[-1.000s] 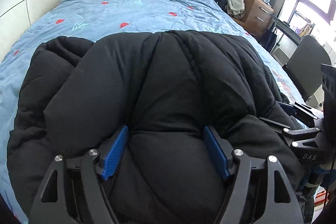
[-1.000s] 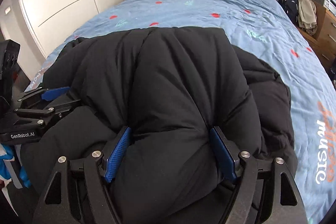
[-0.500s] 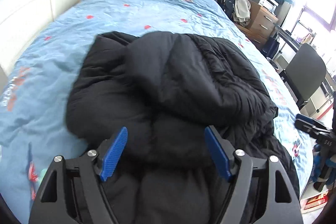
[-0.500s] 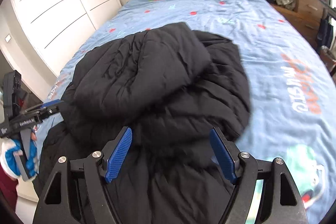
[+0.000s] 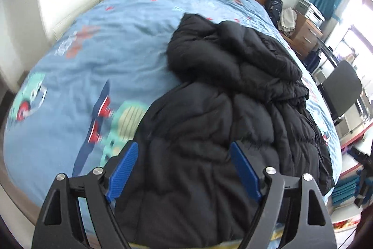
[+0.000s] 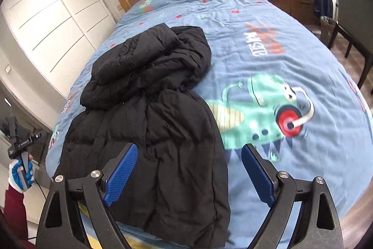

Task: Fold large clothes
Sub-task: 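Grasp the side edge of the folded black coat with both grippers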

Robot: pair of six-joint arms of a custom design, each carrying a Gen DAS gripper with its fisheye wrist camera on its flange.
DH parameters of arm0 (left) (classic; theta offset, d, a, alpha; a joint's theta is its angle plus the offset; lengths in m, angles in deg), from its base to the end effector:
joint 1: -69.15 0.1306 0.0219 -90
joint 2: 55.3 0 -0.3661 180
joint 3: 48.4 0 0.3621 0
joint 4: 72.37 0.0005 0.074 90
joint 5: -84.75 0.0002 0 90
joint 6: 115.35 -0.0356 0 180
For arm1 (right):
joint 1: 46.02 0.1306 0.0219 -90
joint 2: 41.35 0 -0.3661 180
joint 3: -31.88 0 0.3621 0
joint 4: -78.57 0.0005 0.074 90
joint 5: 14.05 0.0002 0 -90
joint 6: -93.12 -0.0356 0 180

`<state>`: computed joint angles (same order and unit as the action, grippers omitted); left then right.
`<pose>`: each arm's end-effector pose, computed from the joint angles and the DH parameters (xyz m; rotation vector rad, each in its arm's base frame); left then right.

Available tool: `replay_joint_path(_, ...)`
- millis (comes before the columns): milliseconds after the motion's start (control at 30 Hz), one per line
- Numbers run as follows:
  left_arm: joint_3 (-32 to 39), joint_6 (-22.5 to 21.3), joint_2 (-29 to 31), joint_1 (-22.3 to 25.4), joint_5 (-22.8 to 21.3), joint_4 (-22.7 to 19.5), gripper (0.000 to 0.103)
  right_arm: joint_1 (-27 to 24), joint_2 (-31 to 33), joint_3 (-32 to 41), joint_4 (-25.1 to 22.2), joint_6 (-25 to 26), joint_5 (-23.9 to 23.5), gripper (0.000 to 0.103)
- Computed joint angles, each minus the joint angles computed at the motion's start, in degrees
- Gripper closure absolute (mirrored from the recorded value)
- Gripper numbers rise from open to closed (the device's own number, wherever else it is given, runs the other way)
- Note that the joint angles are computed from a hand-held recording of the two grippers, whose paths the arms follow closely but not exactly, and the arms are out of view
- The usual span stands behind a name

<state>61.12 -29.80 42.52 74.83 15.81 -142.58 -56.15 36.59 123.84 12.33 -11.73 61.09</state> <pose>0.4811 0.0345 0.4752 0.1057 2.5368 -0.4064 0.3588 -0.0553 0.4905 0.4268 2.4365 0.3568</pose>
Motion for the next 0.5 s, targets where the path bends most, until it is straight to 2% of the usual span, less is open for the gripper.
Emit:
replay_joint_path(167, -6.7, 0.4, -1.6, 6.9, 3.8, 0.4, 0.022, -3.0, -4.4, -9.2, 2.2, -5.1, -5.0, 0.01)
replay_joint_path(300, -9.3, 3.2, -0.1, 11.0, 6.7, 1.3, 0.022, -3.3, -5.0, -13.4, 4.9, -8.4, -8.5, 0.01)
replay_joint_path(400, -11.0, 5.4, 1.1, 13.0, 9.1, 1.9, 0.022, -2.8, -4.8, -15.7, 7.1, -11.2, -10.6, 0.01)
replay_joint_path(500, -11.9, 5.0, 3.0, 13.8, 13.4, 0.8, 0.022, -1.8, -4.2, -17.4, 8.8, -13.0, -11.8, 0.01)
